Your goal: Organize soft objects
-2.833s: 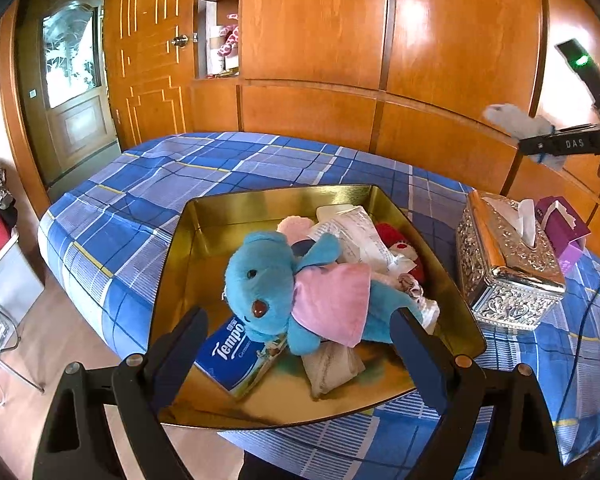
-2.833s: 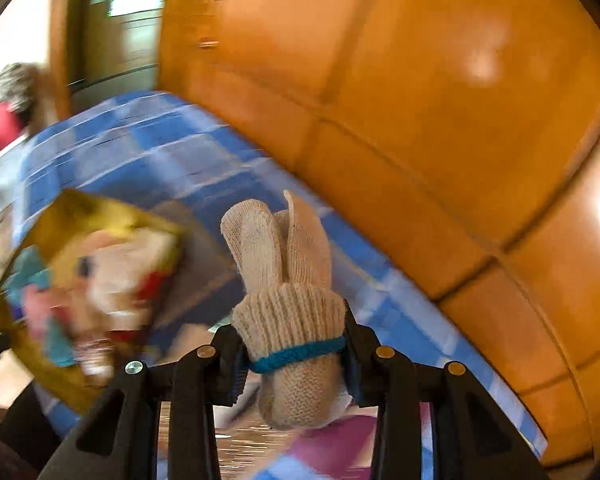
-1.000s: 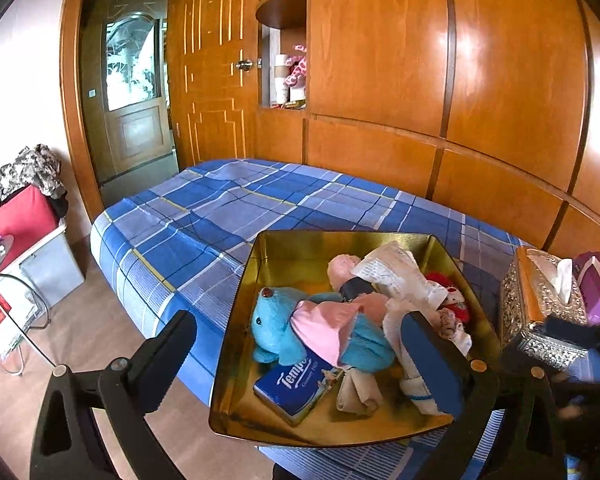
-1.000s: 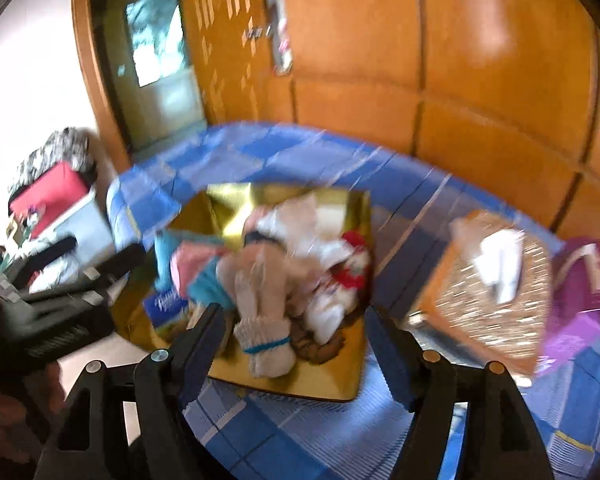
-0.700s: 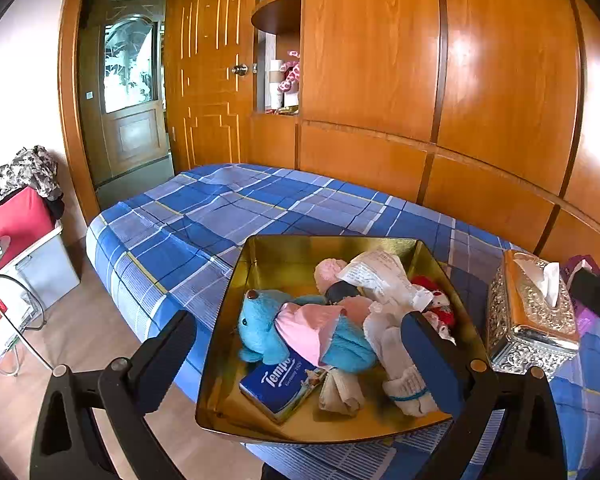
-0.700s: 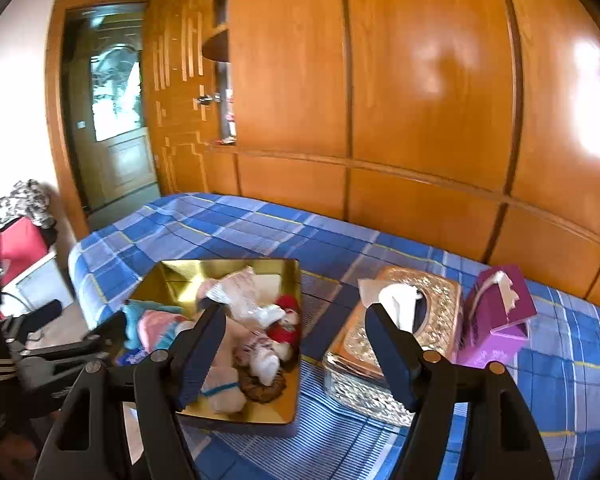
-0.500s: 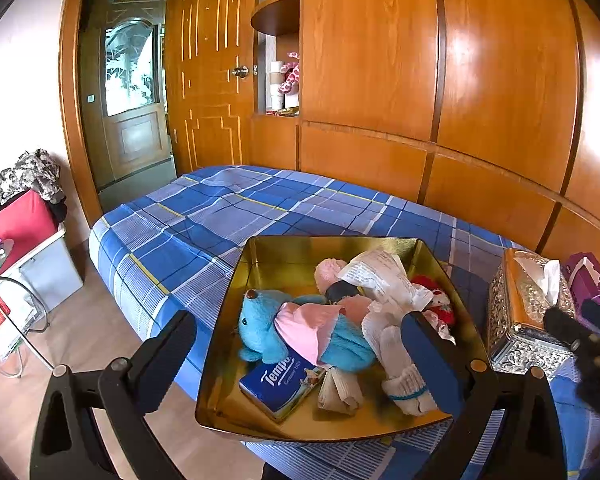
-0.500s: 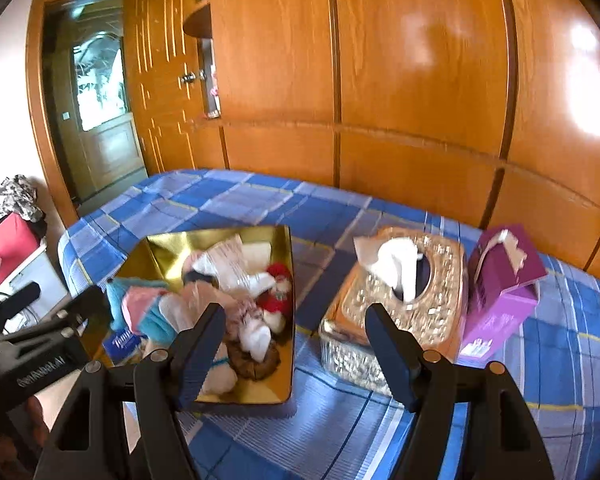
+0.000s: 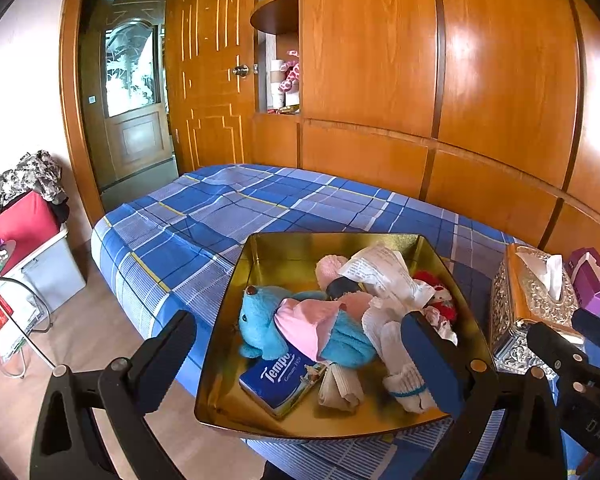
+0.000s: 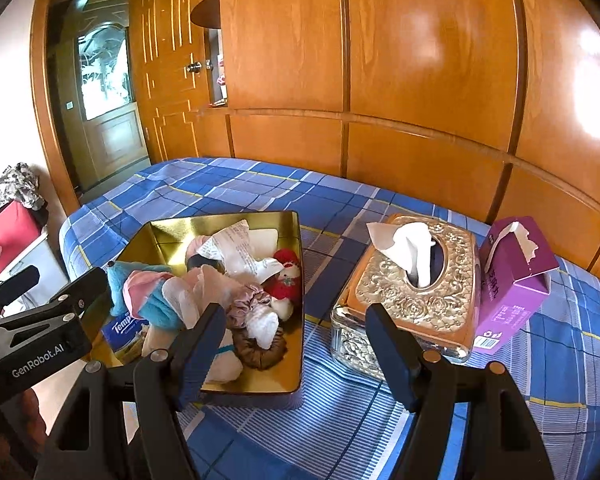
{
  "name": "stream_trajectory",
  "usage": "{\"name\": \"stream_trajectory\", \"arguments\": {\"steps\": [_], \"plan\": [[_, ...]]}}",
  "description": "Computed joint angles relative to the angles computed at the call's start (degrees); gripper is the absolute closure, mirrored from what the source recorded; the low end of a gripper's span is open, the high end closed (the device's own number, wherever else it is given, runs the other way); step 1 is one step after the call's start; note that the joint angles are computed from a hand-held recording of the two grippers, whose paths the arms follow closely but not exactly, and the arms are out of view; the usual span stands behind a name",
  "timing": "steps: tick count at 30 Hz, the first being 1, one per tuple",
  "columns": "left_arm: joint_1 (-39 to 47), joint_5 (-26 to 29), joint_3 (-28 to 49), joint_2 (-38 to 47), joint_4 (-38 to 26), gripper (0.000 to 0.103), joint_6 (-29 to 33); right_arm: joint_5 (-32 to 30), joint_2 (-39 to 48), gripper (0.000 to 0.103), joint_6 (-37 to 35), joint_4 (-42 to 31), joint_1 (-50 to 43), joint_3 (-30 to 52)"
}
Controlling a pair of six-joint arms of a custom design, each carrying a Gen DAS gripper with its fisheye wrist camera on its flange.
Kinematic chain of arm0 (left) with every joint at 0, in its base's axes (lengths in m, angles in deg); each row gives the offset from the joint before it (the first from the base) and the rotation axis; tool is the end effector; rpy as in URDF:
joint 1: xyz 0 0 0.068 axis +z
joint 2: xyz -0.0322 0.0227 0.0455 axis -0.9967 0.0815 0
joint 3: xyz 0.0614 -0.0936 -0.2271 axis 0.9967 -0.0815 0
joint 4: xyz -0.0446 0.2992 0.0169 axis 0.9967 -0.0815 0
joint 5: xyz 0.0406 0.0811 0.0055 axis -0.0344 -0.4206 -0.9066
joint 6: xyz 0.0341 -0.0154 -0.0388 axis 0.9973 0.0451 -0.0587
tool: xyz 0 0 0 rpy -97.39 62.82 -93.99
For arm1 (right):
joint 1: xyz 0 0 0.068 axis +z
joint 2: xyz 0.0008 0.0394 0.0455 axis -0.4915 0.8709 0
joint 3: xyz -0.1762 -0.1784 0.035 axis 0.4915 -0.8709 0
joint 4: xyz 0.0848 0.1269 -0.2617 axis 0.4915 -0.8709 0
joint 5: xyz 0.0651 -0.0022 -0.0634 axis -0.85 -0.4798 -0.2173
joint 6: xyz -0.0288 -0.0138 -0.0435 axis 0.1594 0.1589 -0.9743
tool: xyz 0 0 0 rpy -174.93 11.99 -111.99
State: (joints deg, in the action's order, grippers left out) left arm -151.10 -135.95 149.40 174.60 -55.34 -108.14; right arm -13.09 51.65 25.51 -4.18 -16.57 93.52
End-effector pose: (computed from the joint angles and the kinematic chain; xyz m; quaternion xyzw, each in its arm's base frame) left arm 0.1638 -0.2936 0.1463 -0.2785 0.8402 0.1352 0.4452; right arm 0.2483 0.0672 0.1512 -0.2537 0.8615 0.1328 0.4192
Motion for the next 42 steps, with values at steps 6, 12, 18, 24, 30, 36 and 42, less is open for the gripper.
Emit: {"name": "stream_trajectory", "arguments": {"steps": [6, 12, 18, 24, 30, 36, 42], "plan": [[0.1, 0.2, -0.3, 0.0, 0.6, 0.000, 0.5, 0.2, -0.4, 0.030, -0.1, 0.0, 0.0, -0.4], [0.1, 0.4, 0.0, 0.4, 0.4, 0.000, 0.4, 0.1, -0.2, 0.030, -0.2, -0.1, 0.1, -0.2], [0.1, 0.7, 0.2, 0.6, 0.4, 0.000, 0.3, 0.2, -0.1, 0.030, -0.2, 0.0, 0.1, -0.3], [0.1, 0.7, 0.3, 0.6, 0.4, 0.000, 0.3, 0.0, 0.0, 0.030, -0.3, -0.1, -0.1, -0.3], [0.1, 0.7, 0.4, 0.6, 0.5, 0.000, 0.7, -0.2, -0.1, 0.030, -0.5, 0.0, -0.3, -0.4], [0.1, 1.0, 0.4, 0.7, 1.4, 0.000, 1.9, -0.4, -0.2, 0.030, -0.6, -0.1, -0.5, -0.4], [-0.3, 0.7, 0.9, 1.1, 1.5, 0.000, 2.4, -0.5, 0.0, 0.030, -0.6, 0.0, -0.8, -0.4]]}}
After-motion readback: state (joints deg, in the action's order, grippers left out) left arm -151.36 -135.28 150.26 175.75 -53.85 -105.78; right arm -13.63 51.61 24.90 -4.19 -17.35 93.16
